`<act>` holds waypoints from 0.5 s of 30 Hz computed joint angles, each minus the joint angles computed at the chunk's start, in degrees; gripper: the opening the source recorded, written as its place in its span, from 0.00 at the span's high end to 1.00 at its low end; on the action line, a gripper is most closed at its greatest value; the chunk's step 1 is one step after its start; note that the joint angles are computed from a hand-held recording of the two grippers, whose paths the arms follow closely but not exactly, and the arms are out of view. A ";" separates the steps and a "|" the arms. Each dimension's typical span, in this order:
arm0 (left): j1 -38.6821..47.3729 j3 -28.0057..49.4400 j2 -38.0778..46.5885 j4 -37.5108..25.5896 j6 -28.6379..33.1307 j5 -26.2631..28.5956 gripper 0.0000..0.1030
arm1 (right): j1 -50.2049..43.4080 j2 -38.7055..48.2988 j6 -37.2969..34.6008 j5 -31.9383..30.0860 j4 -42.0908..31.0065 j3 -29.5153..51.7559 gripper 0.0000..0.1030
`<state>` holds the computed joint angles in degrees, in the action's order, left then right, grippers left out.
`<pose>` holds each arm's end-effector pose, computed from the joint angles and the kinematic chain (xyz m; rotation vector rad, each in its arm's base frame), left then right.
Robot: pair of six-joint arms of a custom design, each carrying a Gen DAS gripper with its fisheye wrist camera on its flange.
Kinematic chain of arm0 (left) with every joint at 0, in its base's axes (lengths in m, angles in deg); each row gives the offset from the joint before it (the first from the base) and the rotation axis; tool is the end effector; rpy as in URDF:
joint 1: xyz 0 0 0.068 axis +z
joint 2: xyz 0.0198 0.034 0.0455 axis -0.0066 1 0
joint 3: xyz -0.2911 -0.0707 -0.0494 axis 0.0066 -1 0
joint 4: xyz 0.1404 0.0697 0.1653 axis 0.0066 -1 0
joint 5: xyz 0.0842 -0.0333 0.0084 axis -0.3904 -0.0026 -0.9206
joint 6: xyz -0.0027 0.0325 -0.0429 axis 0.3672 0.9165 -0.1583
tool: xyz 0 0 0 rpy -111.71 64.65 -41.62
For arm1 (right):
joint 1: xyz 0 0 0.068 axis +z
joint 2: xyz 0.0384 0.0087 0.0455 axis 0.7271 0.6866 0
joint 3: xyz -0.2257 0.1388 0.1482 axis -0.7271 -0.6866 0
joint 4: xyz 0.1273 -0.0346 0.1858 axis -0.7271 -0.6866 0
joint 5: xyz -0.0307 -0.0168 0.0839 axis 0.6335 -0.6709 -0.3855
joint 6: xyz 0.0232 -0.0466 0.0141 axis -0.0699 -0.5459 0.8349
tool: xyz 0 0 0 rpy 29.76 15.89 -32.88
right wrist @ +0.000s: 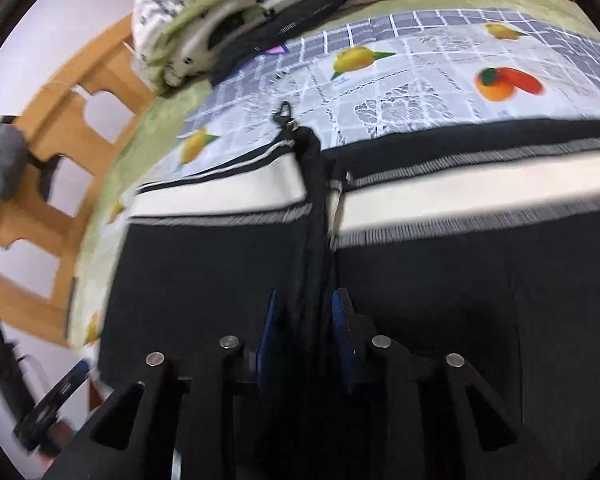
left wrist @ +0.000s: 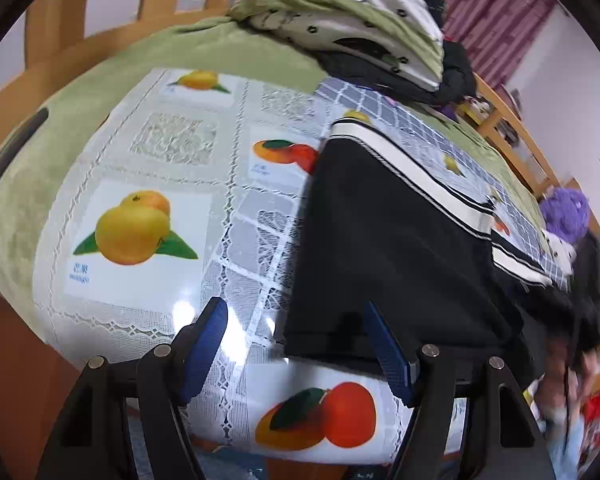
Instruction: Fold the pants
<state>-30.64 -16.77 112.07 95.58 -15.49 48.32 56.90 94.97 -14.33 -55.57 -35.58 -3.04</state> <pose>0.1646 -0.0835 0.0992 -0.7656 2.3843 -0.2652 0.3907 0.0891 0.1224 -0.3844 2.6543 0.7758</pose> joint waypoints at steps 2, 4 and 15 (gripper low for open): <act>2.31 -0.60 3.57 5.18 0.75 3.24 0.33 | -0.13 -1.59 -1.06 -0.87 1.07 -4.27 0.72; 4.17 -0.29 7.45 9.20 1.17 6.58 0.33 | -0.14 -0.85 -1.10 -0.88 2.88 -7.29 0.71; 4.02 1.36 10.73 10.76 0.57 5.90 0.33 | -4.24 1.10 -0.60 -10.28 5.44 -11.57 0.84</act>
